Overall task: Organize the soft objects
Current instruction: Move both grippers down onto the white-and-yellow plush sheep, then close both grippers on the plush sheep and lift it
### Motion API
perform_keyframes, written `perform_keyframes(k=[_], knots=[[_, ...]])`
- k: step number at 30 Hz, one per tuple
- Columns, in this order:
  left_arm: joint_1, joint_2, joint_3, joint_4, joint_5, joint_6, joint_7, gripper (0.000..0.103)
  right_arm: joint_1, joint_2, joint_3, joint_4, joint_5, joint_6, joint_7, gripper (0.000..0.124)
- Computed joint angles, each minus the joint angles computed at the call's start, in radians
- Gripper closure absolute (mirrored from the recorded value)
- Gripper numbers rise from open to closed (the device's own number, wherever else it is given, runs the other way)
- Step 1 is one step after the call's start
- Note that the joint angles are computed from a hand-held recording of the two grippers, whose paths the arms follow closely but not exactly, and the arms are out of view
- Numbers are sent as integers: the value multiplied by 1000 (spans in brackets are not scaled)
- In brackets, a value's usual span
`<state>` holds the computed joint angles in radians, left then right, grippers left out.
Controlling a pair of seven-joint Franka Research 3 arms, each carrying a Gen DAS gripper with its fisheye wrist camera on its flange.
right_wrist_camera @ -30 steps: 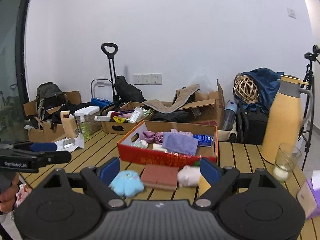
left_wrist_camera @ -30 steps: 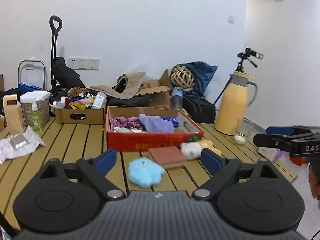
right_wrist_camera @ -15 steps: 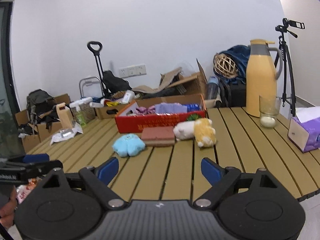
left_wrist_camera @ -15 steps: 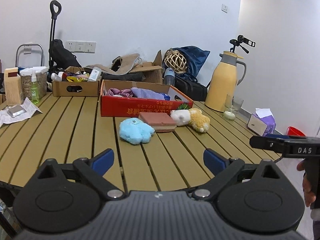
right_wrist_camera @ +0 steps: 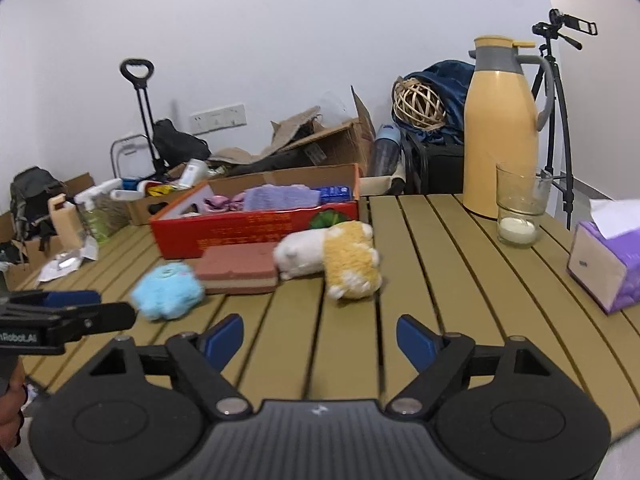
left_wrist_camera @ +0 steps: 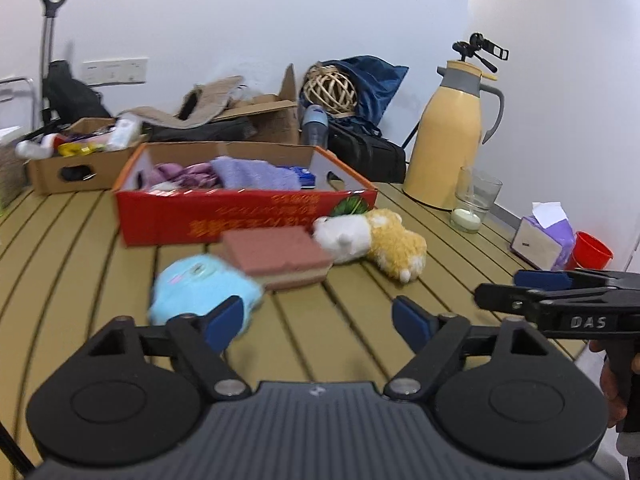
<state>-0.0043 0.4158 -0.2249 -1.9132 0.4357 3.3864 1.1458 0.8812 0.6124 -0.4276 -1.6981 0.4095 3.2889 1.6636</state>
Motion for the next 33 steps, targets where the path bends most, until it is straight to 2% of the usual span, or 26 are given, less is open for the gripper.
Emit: perform_keyframes(k=[2, 4, 6, 9, 13, 16, 17, 18, 20, 21, 22, 23, 24, 25, 26, 28, 29, 30, 31, 32, 33], knots=[[22, 73, -44, 101, 15, -45, 13, 21, -86, 55, 58, 109, -27, -57, -6, 45], [35, 156, -81, 214, 14, -90, 38, 26, -163, 121, 111, 229, -65, -110, 1, 47], [54, 233, -128, 312, 0, -141, 77, 32, -210, 205, 128, 372, -103, -177, 15, 53], [49, 315, -154, 421, -37, -207, 138, 42, -268, 343, 140, 603, -150, -287, 57, 58], [61, 369, -186, 463, -87, -191, 197, 43, -321, 503, 136, 861, -196, -389, 158, 65], [71, 383, -206, 466, -117, -186, 227, 43, -359, 581, 164, 981, -221, -413, 202, 71], [78, 384, -214, 461, -125, -183, 234, 43, -375, 577, 207, 972, -218, -395, 186, 80], [91, 383, -229, 450, -130, -177, 243, 43, -382, 552, 235, 928, -231, -369, 197, 80], [131, 373, -266, 417, -140, -162, 252, 43, -382, 452, 269, 778, -417, -354, 332, 80], [161, 371, -294, 399, -142, -151, 256, 41, -390, 389, 308, 691, -483, -341, 340, 80], [175, 362, -301, 382, -146, -139, 249, 41, -415, 336, 382, 603, -480, -287, 278, 81], [166, 345, -275, 364, -158, -119, 224, 41, -446, 290, 469, 516, -407, -226, 145, 82], [157, 331, -251, 351, -165, -101, 199, 40, -475, 252, 556, 451, -264, -200, -30, 83], [160, 322, -246, 339, -163, -89, 180, 40, -498, 231, 613, 422, -183, -207, -135, 83], [192, 320, -275, 323, -149, -81, 168, 40, -507, 205, 635, 378, -156, -192, -170, 81], [273, 334, -363, 297, -101, -66, 156, 38, -498, 167, 614, 313, -200, -127, -99, 80], [302, 341, -397, 291, -80, -73, 147, 38, -502, 156, 615, 290, -174, -80, -99, 78], [350, 360, -458, 286, -53, -88, 146, 36, -486, 153, 587, 282, -144, -39, -82, 71], [386, 380, -509, 285, -33, -102, 152, 34, -444, 160, 525, 292, -115, -16, -55, 66], [423, 406, -568, 284, -19, -121, 162, 32, -399, 182, 452, 328, -89, -25, -29, 61], [456, 431, -621, 281, -8, -142, 181, 30, -382, 213, 414, 382, -84, -59, -17, 61]])
